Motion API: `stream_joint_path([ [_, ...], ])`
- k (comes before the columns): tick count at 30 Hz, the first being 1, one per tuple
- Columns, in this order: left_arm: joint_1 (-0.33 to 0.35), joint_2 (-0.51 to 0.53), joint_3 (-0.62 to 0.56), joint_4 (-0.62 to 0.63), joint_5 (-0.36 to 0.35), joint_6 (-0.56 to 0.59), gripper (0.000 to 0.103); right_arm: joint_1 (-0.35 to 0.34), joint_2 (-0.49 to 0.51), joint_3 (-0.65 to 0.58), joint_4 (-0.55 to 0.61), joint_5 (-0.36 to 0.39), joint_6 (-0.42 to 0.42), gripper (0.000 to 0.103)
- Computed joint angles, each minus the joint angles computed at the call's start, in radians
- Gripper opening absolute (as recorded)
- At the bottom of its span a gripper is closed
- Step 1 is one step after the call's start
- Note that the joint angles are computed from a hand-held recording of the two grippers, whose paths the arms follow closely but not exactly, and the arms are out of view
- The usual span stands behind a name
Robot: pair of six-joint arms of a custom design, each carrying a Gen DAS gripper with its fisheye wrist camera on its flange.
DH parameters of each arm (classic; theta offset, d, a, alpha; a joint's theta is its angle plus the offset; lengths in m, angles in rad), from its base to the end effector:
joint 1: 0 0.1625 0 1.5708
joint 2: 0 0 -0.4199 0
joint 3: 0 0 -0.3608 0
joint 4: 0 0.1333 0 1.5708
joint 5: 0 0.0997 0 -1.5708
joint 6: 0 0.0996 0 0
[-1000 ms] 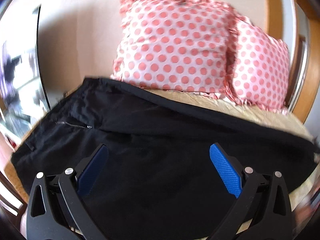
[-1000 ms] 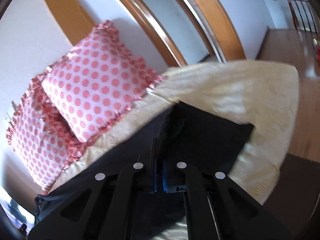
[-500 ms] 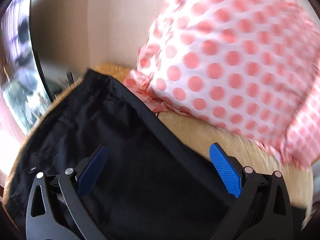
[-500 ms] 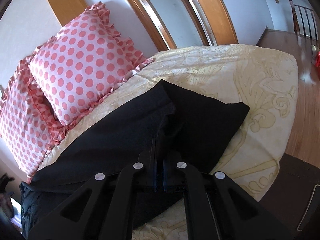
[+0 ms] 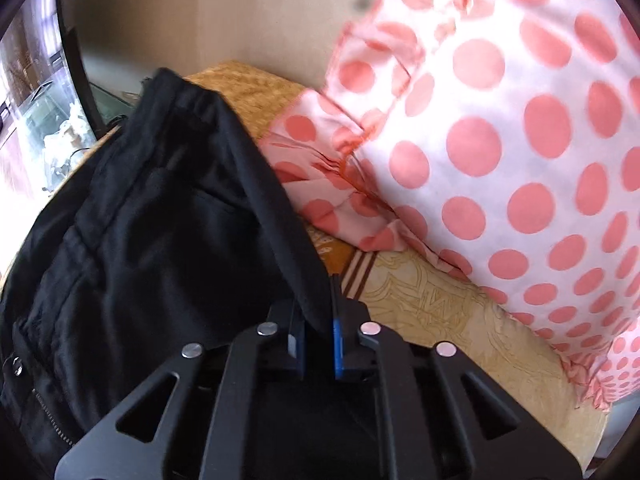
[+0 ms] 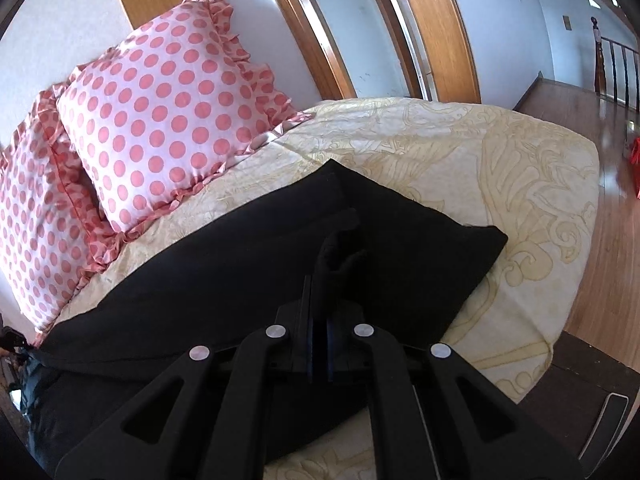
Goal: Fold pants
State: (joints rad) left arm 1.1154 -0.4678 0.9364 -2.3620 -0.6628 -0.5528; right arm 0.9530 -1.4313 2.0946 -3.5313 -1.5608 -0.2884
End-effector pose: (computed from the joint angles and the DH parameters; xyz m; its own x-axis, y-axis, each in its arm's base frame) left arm -0.1663 -0.8212 0.1624 -0.7829 -0.4079 -0.4698 0.0071 0.7491 -0.6624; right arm -0.1602 -0.4573 0.4253 -0.8313 0.4851 0.2713 -0.0834 0.3737 -0.9238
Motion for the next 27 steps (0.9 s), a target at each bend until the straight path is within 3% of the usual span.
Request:
stream_joint_path([
  [6, -0.060, -0.157, 0.292, -0.252, 0.031, 0.126, 0.007, -0.013, -0.019, -0.052, 0.065, 0.080, 0.035, 0.004],
  [11, -0.160, -0.368, 0.678, -0.527, 0.068, 0.177, 0.007, -0.021, -0.038, -0.110, 0.139, 0.147, 0.078, 0.004],
  [14, -0.232, -0.488, 0.917, -0.635, 0.124, 0.128, 0.007, -0.036, -0.060, -0.101, 0.142, 0.175, 0.091, 0.004],
  [15, -0.260, -0.530, 1.011, -0.638, 0.166, 0.066, 0.007, -0.040, -0.065, -0.093, 0.137, 0.171, 0.088, 0.004],
  [18, -0.288, -0.594, 1.209, -0.682, 0.167, -0.092, 0.008, -0.062, -0.074, -0.078, 0.148, 0.159, 0.091, 0.004],
  [21, -0.297, -0.620, 1.341, -0.665, 0.167, -0.283, 0.008, -0.087, -0.081, -0.064, 0.168, 0.153, 0.103, 0.004],
  [23, -0.303, -0.627, 1.417, -0.699, 0.180, -0.352, 0.008, -0.098, -0.084, -0.058, 0.176, 0.155, 0.102, 0.004],
  [27, -0.312, -0.570, 1.469, -0.900, 0.213, -0.315, 0.012, -0.099, -0.085, -0.061, 0.190, 0.147, 0.095, 0.004],
])
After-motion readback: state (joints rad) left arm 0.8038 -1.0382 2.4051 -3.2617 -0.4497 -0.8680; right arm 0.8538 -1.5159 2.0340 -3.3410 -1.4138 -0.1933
